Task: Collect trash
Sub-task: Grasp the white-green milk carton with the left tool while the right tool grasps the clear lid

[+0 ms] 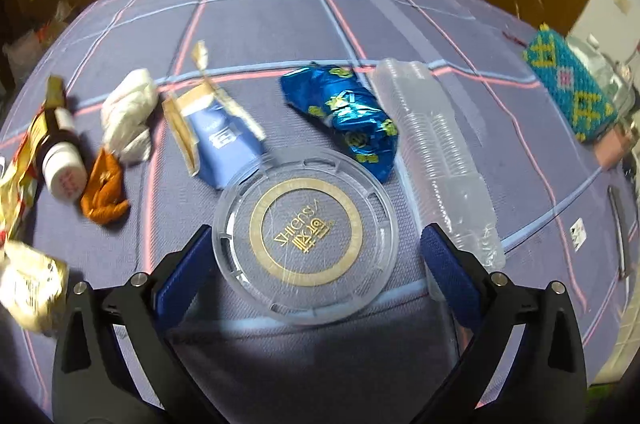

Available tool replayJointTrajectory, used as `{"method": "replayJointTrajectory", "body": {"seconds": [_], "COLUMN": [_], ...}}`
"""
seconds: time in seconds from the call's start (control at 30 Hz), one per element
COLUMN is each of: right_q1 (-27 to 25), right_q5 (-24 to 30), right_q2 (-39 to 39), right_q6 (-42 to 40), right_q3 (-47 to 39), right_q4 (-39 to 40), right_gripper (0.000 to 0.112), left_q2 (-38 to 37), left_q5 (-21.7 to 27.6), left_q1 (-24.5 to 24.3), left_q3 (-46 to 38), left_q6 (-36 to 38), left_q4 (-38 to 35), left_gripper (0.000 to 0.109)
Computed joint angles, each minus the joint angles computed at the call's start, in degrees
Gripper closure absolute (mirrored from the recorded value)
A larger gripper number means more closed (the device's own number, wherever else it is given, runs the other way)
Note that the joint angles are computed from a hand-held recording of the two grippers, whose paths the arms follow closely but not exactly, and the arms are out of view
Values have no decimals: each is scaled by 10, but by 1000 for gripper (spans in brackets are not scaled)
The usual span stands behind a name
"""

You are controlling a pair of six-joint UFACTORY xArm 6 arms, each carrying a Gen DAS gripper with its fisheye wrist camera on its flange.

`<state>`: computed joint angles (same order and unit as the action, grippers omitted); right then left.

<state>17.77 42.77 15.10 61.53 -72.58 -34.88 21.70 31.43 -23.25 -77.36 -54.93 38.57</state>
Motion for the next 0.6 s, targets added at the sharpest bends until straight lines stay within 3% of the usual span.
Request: {"method": "replayJointTrajectory", "body": {"seconds": [0.23, 0.33, 0.4, 0.43, 0.53, 0.6], "right_q1": [-19, -16, -11, -12, -10, -8], "right_q5": [-61, -63, -65, -75, -79, -85], "right_q2": [-1, 2, 3, 2, 0, -4], "right_q6": [-10, -31, -20, -20, -25, -21], "right_q3": [21, 17, 16, 19, 20, 26], "right_q4": [42, 59, 37, 37, 39, 33], "right_gripper": [13, 13, 16, 22, 25, 25], "left_q2": [8, 8, 4, 3, 0, -4], "left_q5": [5, -1, -17, -22, -32, -40], "left_q1": [-4, -3, -1, -1, -4, -5], "left_q3": [-12, -12, -4, -2, 3, 8], "left_q6": [-3, -2, 3, 6, 11, 18], "left_q4": [3, -1, -9, -12, -14, -18], "left_gripper": [12, 16, 29, 31, 44, 60]}}
